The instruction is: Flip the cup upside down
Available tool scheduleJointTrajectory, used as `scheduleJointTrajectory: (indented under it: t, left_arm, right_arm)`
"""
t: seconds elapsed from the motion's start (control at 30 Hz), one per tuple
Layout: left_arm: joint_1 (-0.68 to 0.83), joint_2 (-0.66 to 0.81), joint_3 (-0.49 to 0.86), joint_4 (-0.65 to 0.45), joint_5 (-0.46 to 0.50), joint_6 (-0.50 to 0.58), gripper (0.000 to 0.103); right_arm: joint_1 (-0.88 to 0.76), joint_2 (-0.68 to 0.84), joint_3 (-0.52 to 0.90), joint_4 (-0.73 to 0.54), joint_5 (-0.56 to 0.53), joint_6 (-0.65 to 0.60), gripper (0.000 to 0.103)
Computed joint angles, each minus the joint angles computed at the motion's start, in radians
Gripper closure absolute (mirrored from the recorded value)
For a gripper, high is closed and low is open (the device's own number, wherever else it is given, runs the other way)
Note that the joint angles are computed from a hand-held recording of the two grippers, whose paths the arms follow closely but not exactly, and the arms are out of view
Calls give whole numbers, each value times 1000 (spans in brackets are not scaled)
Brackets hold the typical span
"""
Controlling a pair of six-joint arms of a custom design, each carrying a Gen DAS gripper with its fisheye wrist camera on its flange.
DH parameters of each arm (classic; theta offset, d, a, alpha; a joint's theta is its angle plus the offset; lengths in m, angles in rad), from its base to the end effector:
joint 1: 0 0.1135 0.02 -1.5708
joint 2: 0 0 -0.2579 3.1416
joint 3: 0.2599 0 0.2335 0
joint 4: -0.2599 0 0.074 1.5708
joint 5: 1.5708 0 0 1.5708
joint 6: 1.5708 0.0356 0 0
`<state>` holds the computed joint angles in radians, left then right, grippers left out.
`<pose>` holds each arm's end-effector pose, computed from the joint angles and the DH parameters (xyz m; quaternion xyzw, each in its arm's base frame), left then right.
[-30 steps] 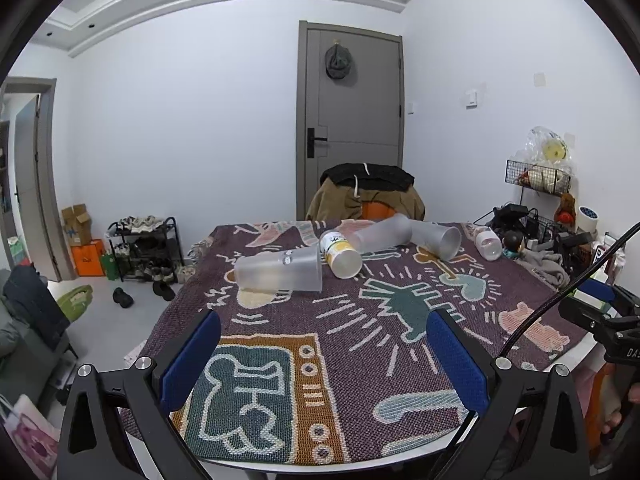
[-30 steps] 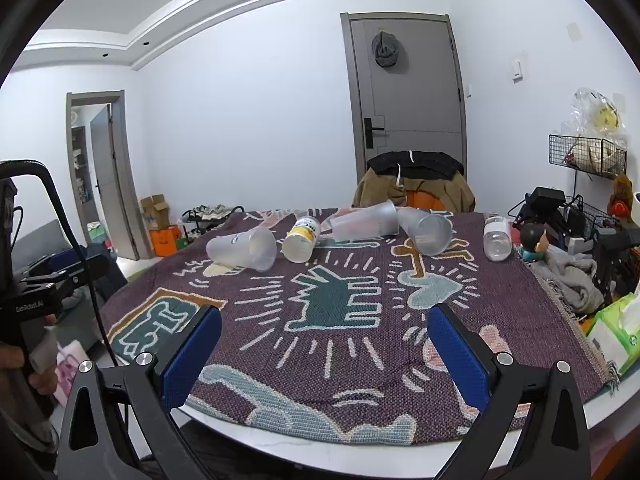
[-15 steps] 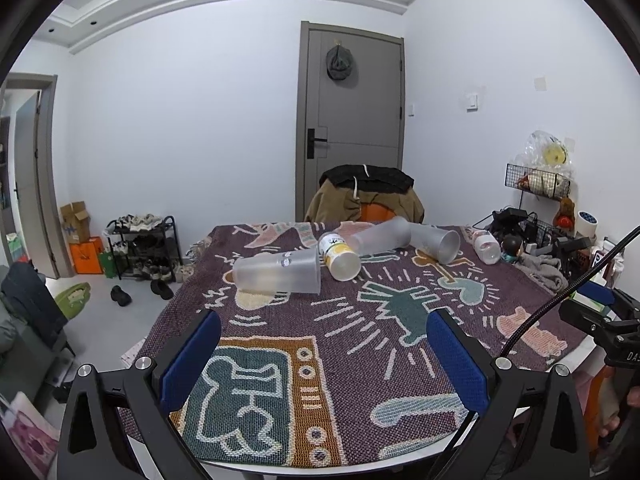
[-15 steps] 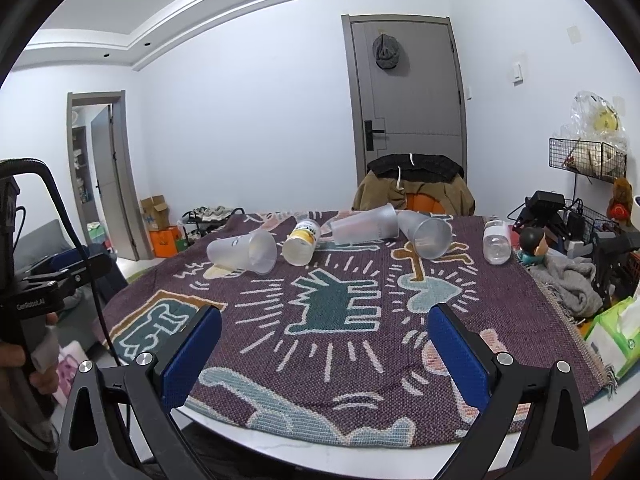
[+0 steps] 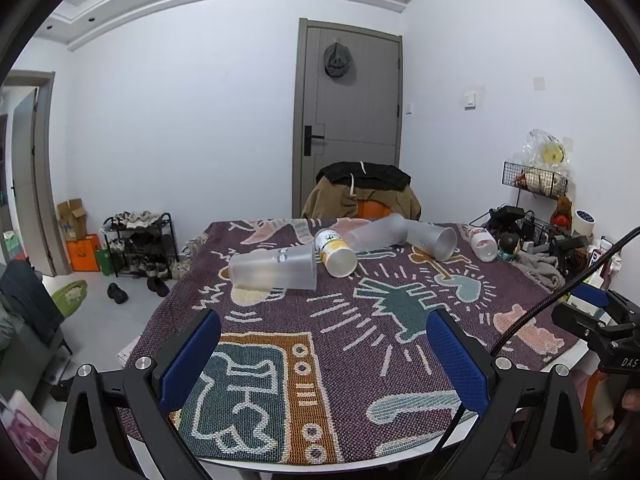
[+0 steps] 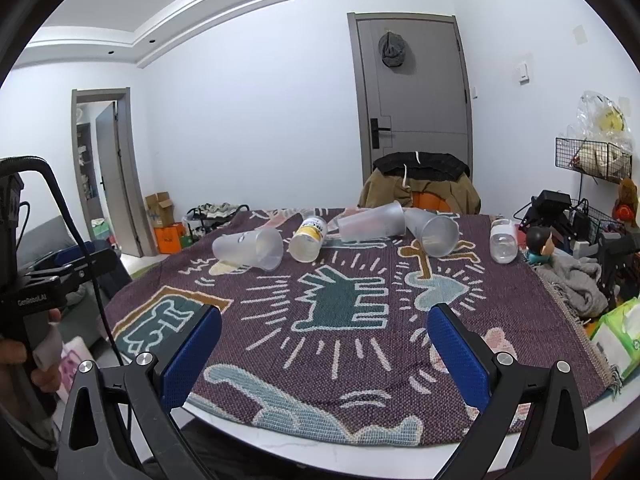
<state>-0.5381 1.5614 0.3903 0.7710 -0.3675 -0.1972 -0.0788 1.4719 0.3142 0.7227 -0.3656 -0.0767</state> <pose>0.2293 -0.1220 0.1451 0.0395 0.8247 -0.0531 0.5616 0.2376 -0.0060 0.1424 -0.0969 0.8291 0.1117 0.5392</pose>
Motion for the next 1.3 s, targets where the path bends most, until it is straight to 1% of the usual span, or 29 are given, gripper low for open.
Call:
scheduleJointTrajectory:
  t: [0.13, 0.37, 0.53, 0.7, 0.93, 1.03, 1.2, 1.3]
  left_arm:
    - [3, -2, -3, 0, 5, -1, 0]
    - [5, -3, -2, -1, 7, -4, 0]
    - [-1, 8, -14, 31, 1, -2, 0]
    - [1, 11, -7, 21, 5, -2, 0]
    - [3, 27, -2, 24, 9, -10, 0]
    - [2, 35, 3, 17, 1, -7, 0]
    - [29, 42, 6, 28, 11, -3, 0]
    - [65, 50, 20, 34, 46, 4, 0]
  right_arm:
    - [0, 0, 5, -12, -5, 3, 0]
    - [5, 5, -4, 12, -6, -1, 0]
    - [4, 5, -1, 10, -10, 0, 0]
    - [6, 9, -11, 31, -5, 1, 0]
    - [5, 8, -10, 22, 7, -6, 0]
    - [10, 2, 18, -39, 18, -17, 0]
    - [6, -8, 91, -166, -12, -15, 0]
    - [23, -4, 153, -232, -6, -12, 0]
